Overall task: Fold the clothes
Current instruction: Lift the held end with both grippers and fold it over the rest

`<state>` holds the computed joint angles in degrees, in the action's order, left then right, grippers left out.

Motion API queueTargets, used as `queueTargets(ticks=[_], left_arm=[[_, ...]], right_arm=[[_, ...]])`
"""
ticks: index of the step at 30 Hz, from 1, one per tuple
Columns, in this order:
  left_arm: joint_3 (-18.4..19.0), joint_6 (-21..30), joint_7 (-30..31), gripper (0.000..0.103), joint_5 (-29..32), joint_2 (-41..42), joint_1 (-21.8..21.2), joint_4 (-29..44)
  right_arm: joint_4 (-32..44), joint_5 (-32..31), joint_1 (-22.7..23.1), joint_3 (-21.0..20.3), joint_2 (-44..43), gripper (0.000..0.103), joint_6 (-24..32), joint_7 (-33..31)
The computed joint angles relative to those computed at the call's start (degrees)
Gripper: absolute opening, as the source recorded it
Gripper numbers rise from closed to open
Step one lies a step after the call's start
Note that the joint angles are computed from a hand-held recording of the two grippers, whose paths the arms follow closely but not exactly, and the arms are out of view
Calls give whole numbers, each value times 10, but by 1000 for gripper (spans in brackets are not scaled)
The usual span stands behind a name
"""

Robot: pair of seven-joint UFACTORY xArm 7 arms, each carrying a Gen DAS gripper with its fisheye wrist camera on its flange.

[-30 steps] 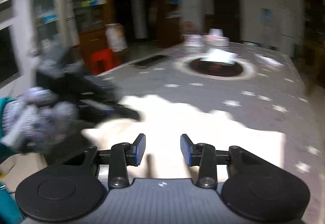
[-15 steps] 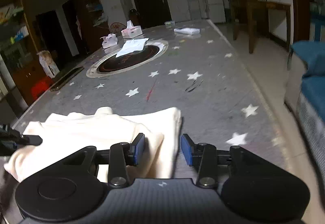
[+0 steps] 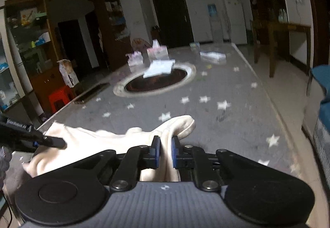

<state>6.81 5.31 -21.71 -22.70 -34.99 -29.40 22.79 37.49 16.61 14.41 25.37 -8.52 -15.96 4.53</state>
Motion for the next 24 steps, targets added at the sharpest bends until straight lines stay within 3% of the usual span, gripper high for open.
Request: queueTargets(ticks=[2, 7, 14, 19, 24], left_arm=[[4, -1, 9, 17, 4, 19, -11, 24], [23, -9, 55, 17, -9, 93, -60, 101], [47, 5, 158, 17, -90, 213, -123, 225], [31, 25, 209, 17, -147, 285, -120, 297], [-6, 45, 179, 17, -104, 342, -78, 346]], right_arm=[[1, 0, -14, 9, -14, 10, 5, -11], [6, 5, -147, 105, -53, 10, 24, -25], [21, -47, -286, 168, -83, 10, 63, 0], [36, -95, -368, 210, -72, 10, 73, 25], [50, -142, -471, 287, -55, 10, 73, 62]])
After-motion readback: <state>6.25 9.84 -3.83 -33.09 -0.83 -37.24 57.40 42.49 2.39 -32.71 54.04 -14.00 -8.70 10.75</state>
